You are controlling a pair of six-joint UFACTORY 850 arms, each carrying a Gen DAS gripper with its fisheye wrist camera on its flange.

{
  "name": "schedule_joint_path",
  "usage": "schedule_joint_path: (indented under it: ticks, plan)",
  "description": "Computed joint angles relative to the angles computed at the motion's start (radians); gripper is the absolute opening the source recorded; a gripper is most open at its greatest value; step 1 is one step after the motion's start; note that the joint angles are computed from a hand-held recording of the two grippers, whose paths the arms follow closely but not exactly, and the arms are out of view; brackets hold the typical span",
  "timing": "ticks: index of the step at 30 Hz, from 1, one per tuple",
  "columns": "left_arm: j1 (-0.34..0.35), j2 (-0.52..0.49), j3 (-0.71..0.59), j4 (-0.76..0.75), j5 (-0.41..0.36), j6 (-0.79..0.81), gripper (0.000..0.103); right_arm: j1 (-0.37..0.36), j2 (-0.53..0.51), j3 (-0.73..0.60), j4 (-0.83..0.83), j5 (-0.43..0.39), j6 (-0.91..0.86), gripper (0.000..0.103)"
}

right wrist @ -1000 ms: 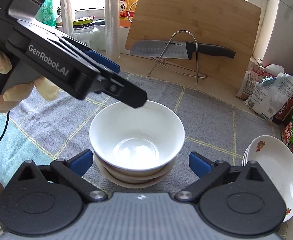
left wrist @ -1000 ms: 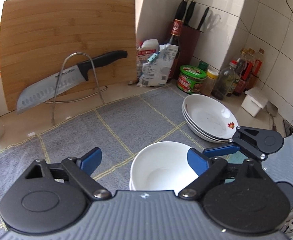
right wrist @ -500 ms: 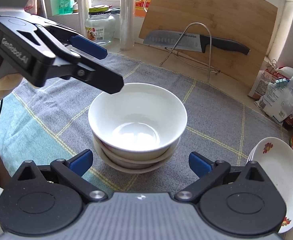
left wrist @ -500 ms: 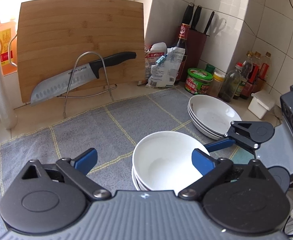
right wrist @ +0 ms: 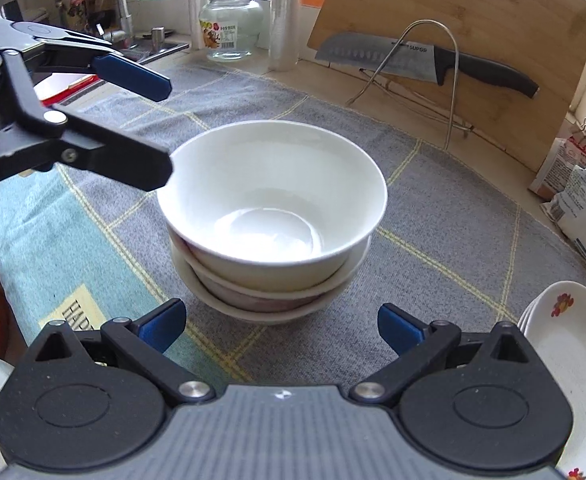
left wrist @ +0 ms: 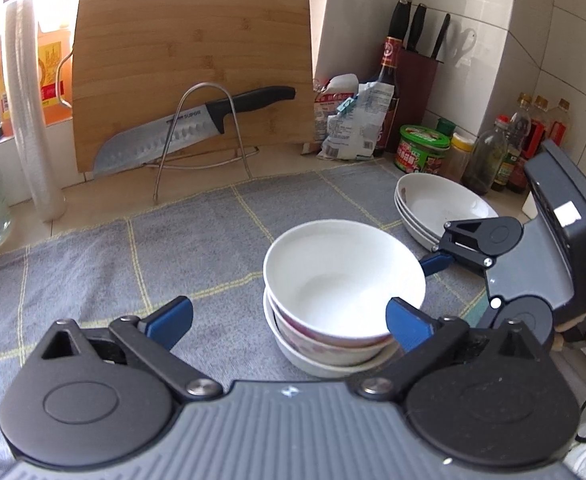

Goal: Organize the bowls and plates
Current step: 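Grasp the bowl stack with the right tool while the left tool grips its other side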

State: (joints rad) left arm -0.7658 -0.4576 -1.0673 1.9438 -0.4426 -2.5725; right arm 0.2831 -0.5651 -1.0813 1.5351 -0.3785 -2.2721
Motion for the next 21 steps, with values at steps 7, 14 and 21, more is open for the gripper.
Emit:
schedule_joint_path:
  ticks: [7, 14, 21]
  plan:
    - [-0.030, -0.033, -0.028, -0.212, 0.013, 0.161, 0.102, -0.018, -0.048, -0.041, -0.115, -0.009, 0.071, 0.103]
    - [-0.013, -0.098, -0.064, -0.304, 0.071, 0.377, 0.102, -0.026, -0.074, -0.047, -0.080, 0.000, 0.071, 0.103]
    - [0.033, -0.147, -0.092, -0.137, 0.184, 0.424, 0.101, -0.024, -0.072, -0.031, 0.036, 0.006, -0.016, 0.103]
